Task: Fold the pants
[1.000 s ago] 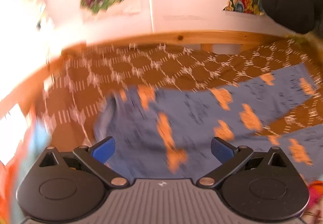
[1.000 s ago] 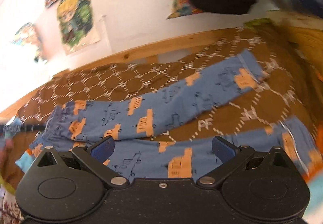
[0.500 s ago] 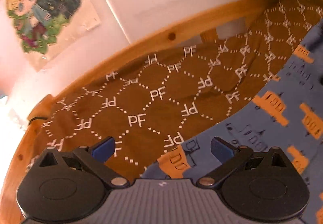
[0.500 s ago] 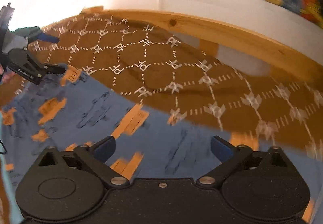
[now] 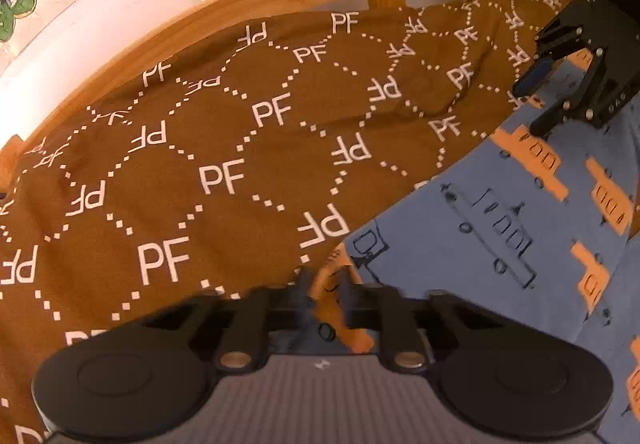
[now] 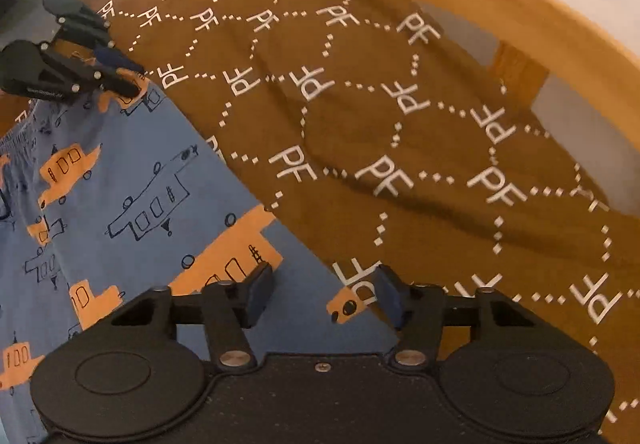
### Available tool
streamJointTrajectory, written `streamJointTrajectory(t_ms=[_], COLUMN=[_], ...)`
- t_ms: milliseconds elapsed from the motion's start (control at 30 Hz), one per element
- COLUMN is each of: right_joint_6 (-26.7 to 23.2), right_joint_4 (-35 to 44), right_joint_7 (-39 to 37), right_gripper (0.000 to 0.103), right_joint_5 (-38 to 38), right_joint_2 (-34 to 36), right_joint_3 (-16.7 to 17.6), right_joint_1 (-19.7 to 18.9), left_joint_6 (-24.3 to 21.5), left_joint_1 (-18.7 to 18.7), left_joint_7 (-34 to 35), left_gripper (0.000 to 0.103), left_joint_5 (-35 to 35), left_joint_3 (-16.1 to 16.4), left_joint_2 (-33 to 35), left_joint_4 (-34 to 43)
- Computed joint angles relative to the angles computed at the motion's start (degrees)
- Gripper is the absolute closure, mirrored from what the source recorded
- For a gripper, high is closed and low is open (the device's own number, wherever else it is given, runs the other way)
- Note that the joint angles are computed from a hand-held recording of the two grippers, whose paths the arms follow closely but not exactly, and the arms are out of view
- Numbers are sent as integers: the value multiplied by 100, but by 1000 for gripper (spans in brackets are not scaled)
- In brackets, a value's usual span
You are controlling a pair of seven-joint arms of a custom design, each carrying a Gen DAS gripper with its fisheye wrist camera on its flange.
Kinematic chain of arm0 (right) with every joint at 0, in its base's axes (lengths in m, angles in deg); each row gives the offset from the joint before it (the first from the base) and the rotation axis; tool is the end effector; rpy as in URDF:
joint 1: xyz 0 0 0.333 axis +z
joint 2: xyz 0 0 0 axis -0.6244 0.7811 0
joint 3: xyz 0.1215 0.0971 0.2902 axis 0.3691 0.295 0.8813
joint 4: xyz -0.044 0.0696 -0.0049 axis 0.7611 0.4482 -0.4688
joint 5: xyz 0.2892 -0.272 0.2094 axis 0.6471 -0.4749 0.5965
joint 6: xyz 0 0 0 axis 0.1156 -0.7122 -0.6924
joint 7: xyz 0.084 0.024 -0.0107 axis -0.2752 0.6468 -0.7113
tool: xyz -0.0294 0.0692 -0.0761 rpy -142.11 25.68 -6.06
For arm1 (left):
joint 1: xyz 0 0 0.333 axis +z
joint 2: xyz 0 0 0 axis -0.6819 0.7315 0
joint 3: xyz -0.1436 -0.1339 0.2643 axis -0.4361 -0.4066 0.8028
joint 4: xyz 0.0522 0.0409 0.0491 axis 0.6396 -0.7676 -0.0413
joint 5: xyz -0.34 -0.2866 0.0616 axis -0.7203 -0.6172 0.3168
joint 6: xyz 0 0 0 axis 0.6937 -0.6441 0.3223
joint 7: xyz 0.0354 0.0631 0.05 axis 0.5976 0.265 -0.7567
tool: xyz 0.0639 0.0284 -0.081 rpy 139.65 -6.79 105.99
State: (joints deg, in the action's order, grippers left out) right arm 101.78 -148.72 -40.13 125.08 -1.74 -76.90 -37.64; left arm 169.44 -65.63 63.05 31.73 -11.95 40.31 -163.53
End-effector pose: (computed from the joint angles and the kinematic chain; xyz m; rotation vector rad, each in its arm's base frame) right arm 0.7233 0.1025 0.3203 -2.5207 0.1276 -0.0855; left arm 0.4621 -0.3564 0.3241 -1.7668 1.7816 -0.2703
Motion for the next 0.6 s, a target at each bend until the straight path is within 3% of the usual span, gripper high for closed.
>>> streamJointTrajectory(t_ms=[33, 67, 200, 367, 467, 600], right_joint_6=[10, 128, 579, 1276, 1807, 2650], right_joint_4=[-19, -112, -592, -1178, -1253, -1085], right_joint_7=[-19, -80, -683, -1883, -2522, -2821], right_gripper=[85, 103, 103, 103, 103, 103], right_joint_5=[17, 39, 277, 1751, 2682, 3247], right_joint_2=[-10, -64, -375, -904, -1015, -799], right_joint_3=[5, 13, 81, 269, 334, 386], right_joint_1=[-8, 3, -36, -157, 5, 416], left_joint_6=[-43, -47, -394, -1451, -2045, -2268], left_joint_1=[-11, -18, -121, -339, -414, -381], left_joint_7=[-65, -191, -738, -1402, -1393, -1321], left_gripper=[100, 101, 103, 103, 103, 103], left_joint_5=[6, 25, 339, 852, 966, 732], left_joint_3=[-5, -3, -58, -178, -166, -53], left_joint_2=[7, 1, -33, -7, 198, 445], left_joint_4=[15, 17, 92, 361, 675, 947])
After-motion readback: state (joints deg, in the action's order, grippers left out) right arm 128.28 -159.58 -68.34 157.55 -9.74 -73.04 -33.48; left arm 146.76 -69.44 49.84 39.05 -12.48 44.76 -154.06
